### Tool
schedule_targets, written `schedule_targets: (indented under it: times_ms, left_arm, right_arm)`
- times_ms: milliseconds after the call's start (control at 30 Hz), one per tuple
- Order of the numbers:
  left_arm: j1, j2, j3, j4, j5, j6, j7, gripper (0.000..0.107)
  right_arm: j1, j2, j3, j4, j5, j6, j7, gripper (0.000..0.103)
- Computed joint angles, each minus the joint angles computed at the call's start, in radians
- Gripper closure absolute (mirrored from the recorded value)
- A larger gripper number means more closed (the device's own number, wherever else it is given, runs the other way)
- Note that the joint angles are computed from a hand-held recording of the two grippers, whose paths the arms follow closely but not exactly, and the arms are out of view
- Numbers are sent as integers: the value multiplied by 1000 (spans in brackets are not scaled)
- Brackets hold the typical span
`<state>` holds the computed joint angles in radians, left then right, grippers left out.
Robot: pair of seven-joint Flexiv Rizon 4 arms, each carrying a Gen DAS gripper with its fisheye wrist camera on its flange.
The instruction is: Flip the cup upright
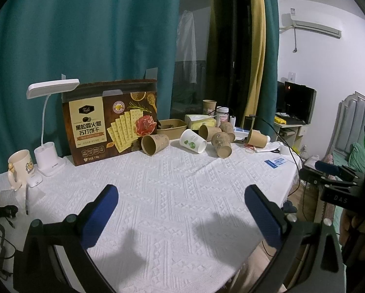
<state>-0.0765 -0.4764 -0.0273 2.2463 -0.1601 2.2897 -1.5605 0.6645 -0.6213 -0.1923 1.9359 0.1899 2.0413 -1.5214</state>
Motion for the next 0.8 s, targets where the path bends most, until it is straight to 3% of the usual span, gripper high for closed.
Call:
schedule_targets:
  times_ms: [800]
  left_arm:
    - [-13,2,5,-1,-13,-1,9,4]
  right_arm:
    - [-2,2,0,-4,-4,-4,4,31]
